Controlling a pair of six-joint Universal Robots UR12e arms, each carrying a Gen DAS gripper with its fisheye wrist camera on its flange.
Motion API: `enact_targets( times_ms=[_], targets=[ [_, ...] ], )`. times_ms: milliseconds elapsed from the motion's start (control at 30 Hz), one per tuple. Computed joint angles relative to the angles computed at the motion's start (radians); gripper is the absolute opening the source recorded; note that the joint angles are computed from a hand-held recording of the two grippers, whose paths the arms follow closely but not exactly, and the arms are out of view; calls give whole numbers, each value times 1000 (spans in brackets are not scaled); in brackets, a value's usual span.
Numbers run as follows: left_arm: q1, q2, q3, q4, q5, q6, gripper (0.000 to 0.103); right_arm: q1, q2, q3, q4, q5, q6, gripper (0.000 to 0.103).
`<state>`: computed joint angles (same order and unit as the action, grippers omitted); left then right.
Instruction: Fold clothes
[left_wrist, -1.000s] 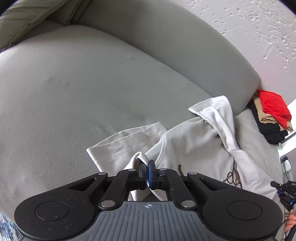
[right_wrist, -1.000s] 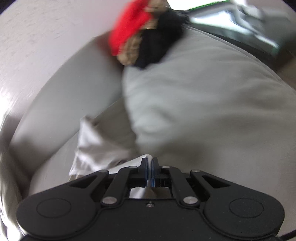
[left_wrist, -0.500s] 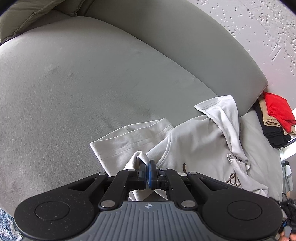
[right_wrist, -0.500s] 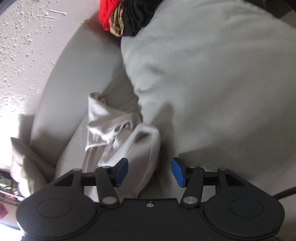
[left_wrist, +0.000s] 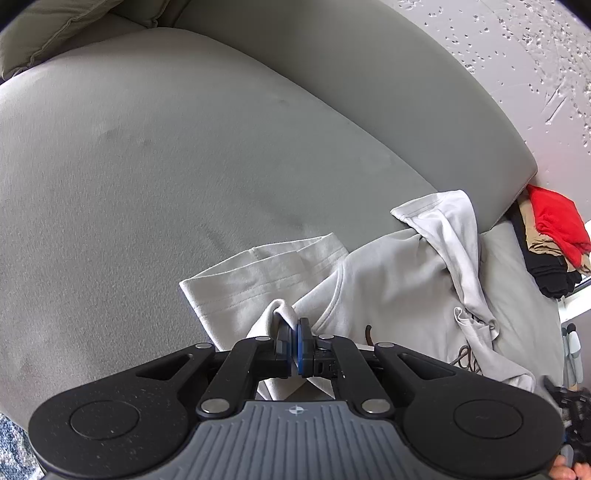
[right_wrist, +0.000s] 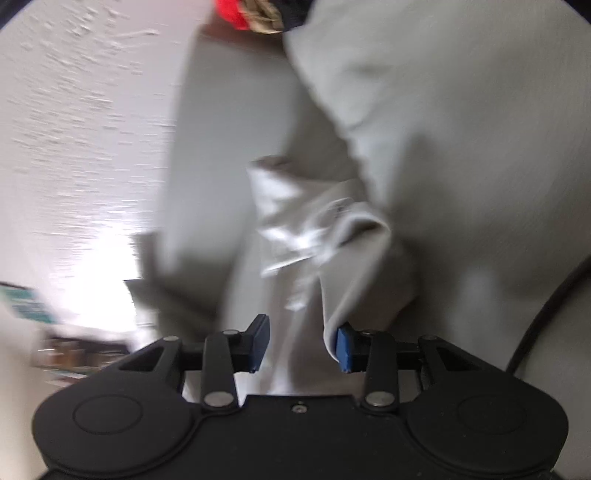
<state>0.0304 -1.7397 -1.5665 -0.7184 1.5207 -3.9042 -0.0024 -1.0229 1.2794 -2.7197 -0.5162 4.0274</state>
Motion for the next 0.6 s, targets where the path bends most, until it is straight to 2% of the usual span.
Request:
enact_targets(
  times_ms=[33, 67, 100, 167, 233, 300, 367, 467, 600],
  targets=[
    [1, 1, -1, 1, -4, -2, 1, -3, 6, 6, -64, 15, 50, 37],
    [3, 2, -3, 1, -8, -5, 1, -5, 5, 10, -86, 9, 71, 37],
    [3, 2, -3, 0, -10, -7, 1, -2, 0, 13, -66, -20, 65, 37],
    [5, 3, -4, -3, -13, -13, 1, 7, -13, 4, 41, -98, 14, 36],
    [6, 3, -4, -4, -16, -19, 1, 14, -8, -9, 56, -129, 19, 22],
    [9, 4, -7, -1, -23, -31, 1, 21, -1, -19, 50, -136, 6, 18],
    [14, 6, -12, 6, -35, -51, 1, 25, 6, -24, 23, -128, 4, 18],
    [24, 7, -20, 21, -61, -89, 1, 20, 17, -19, -79, -103, 73, 20],
    [30, 6, -23, 29, -77, -122, 1, 31, 18, -20, -63, -202, 143, 21]
  ],
)
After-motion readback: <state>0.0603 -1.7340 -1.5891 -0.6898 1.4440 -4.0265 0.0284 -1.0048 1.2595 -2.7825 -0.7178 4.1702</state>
